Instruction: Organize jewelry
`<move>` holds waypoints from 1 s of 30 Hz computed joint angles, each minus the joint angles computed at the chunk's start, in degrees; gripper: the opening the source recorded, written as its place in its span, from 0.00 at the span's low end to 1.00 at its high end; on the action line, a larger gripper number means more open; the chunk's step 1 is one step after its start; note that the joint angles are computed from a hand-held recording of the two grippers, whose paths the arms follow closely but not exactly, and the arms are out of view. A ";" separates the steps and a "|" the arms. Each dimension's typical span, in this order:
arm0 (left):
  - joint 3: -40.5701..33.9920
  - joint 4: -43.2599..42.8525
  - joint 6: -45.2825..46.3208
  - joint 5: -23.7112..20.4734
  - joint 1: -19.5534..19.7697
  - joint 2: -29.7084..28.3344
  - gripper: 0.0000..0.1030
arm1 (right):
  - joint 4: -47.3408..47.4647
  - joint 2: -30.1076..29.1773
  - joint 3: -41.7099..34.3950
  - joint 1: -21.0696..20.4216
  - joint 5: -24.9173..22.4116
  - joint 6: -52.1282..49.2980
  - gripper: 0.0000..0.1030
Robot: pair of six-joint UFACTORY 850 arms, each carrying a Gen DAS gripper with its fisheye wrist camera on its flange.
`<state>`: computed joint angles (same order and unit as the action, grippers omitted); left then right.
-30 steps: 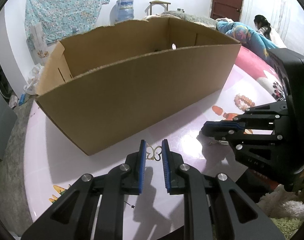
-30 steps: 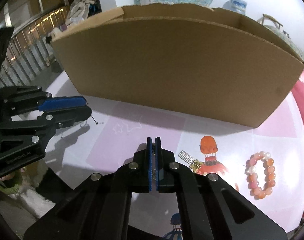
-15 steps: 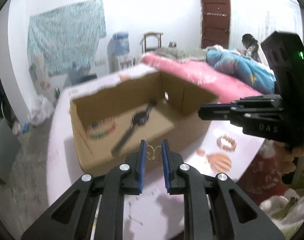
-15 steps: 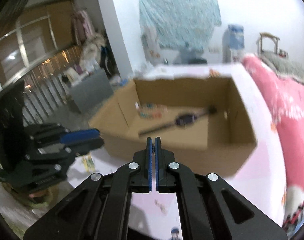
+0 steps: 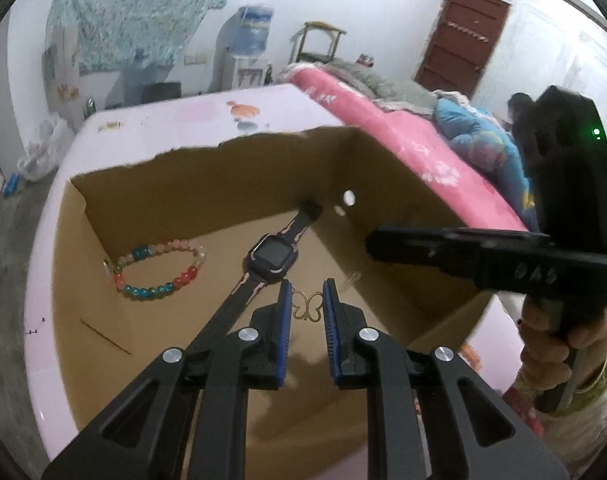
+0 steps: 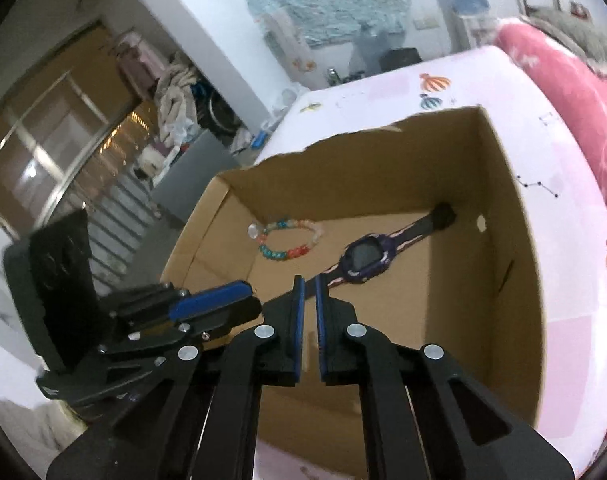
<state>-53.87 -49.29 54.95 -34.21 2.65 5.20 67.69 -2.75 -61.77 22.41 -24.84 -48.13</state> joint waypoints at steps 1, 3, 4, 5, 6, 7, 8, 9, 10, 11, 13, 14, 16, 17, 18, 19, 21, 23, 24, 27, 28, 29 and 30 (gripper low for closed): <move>-0.32 0.11 -0.60 -0.19 0.06 -0.54 0.15 | 1.59 0.15 0.27 -0.54 -0.33 -0.97 0.11; -0.32 -1.12 -0.70 -1.20 0.83 -0.85 0.15 | 5.30 0.95 1.13 -1.49 -0.98 -3.73 0.17; -0.26 -1.88 -0.20 -1.70 1.31 -0.85 0.15 | 7.23 1.56 1.77 -1.98 -1.23 -5.16 0.17; -0.13 -2.00 -0.25 -1.44 1.54 -0.67 0.16 | 8.30 1.71 1.88 -2.46 -1.45 -5.90 0.18; -0.14 -2.11 -0.23 -1.36 1.74 -0.56 0.16 | 9.27 1.93 2.07 -2.82 -1.56 -6.58 0.19; -0.16 -2.53 0.15 -1.51 2.13 -0.49 0.16 | 10.07 2.56 2.52 -3.23 -1.67 -7.04 0.20; -0.06 -2.91 0.39 -1.61 2.48 -0.20 0.16 | 10.71 2.91 2.89 -3.40 -1.51 -7.39 0.21; 0.14 -3.39 0.65 -1.57 2.89 0.27 0.16 | 11.57 3.73 3.60 -3.60 -1.29 -7.82 0.21; 0.12 -4.08 1.13 -1.46 2.96 0.30 0.16 | 12.47 3.86 3.79 -3.78 -1.29 -8.66 0.22; 0.38 -5.36 2.38 -1.73 3.46 0.83 0.18 | 13.59 4.44 4.33 -3.95 -1.23 -9.58 0.22; 0.56 -6.17 3.02 -1.26 3.83 1.44 0.22 | 14.99 5.37 5.09 -4.17 -0.84 -10.41 0.24; 0.93 -6.81 3.61 -1.19 4.20 2.20 0.23 | 16.16 5.94 5.60 -4.26 -0.72 -11.28 0.26; 1.39 -7.41 4.11 -1.08 4.56 3.25 0.26 | 18.69 7.69 7.07 -4.24 -0.04 -13.23 0.31; 1.73 -7.74 4.48 -1.23 4.81 3.91 0.30 | 19.94 8.46 7.74 -4.23 0.28 -14.29 0.36; 2.23 -8.12 4.95 -1.30 5.12 4.85 0.35 | 21.31 9.35 8.51 -4.13 0.62 -15.49 0.39; 2.86 -8.33 5.41 -1.27 5.41 5.96 0.37 | 22.94 10.64 9.61 -3.97 1.00 -16.96 0.43; 4.03 -8.12 5.76 -1.32 5.85 7.94 0.50 | 24.74 12.50 11.23 -3.55 1.75 -18.59 0.49; 5.29 -7.84 6.34 -1.75 6.47 10.11 0.62 | 27.30 15.03 13.53 -2.47 2.71 -21.70 0.60; 6.31 -7.53 6.71 -1.79 6.84 11.72 0.69 | 28.12 16.10 14.46 -1.77 3.55 -22.78 0.63; 9.43 -5.71 8.13 -3.06 8.25 16.54 0.84 | 28.62 19.30 17.48 1.34 7.50 -24.57 0.73; 10.42 -5.43 8.66 -3.80 8.85 17.81 0.86 | 27.80 20.37 18.62 2.81 9.44 -23.92 0.76; 11.64 -4.19 8.53 -5.00 9.38 19.29 0.92 | 26.76 21.05 19.44 3.79 10.64 -23.03 0.78; 12.47 -2.30 7.43 -5.58 9.24 20.10 0.95 | 23.63 21.67 20.43 5.23 12.34 -20.04 0.79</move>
<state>-41.40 -51.59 62.38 -39.79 11.89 25.30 91.32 18.92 -41.34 27.64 -12.50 -68.17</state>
